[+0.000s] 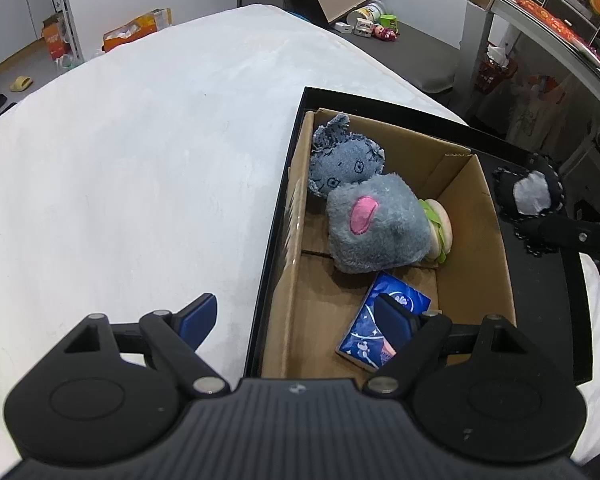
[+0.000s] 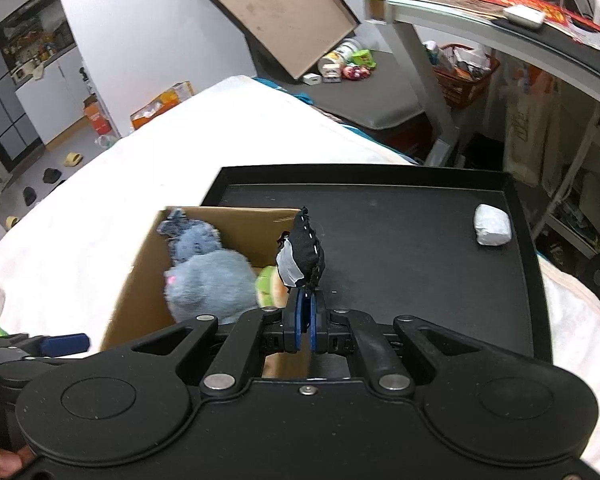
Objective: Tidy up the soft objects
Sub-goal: 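Carry the black heart plush into the box and release it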
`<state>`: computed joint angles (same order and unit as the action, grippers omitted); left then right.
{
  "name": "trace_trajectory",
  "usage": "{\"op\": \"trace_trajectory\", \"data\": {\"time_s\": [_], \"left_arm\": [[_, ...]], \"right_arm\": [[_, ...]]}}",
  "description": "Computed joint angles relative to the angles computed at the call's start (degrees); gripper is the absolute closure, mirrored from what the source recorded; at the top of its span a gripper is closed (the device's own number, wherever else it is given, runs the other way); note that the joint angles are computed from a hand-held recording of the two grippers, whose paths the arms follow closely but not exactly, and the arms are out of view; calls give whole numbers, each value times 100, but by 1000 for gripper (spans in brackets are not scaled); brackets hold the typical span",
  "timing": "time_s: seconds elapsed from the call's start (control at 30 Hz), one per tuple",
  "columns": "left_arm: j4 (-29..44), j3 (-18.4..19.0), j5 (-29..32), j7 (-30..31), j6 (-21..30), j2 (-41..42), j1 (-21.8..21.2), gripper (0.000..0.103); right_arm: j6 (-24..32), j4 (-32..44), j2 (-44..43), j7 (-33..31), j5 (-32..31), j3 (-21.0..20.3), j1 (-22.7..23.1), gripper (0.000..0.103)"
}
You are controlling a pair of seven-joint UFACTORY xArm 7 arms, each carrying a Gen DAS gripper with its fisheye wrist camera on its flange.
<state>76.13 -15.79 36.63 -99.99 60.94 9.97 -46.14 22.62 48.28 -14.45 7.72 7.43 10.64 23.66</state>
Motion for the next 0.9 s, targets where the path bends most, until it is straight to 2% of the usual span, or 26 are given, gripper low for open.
{"op": "trace_trajectory", "data": {"time_s": [0.3, 0.67, 0.77, 0.9], "left_arm": [[-401, -70, 113, -186, -263, -282, 77, 22], [-777, -181, 90, -247, -757, -470, 230, 37], [-850, -190, 46, -241, -882, -499, 264, 47], [-987, -199, -65, -226, -1100, -564, 330, 75]], "right_arm": [[33, 123, 93, 134, -54, 178, 177, 99], [110, 284, 190, 100, 93, 280, 481, 99], [163, 352, 231, 96, 105, 315, 542, 99], [208, 412, 268, 63, 128, 351, 620, 99]]}}
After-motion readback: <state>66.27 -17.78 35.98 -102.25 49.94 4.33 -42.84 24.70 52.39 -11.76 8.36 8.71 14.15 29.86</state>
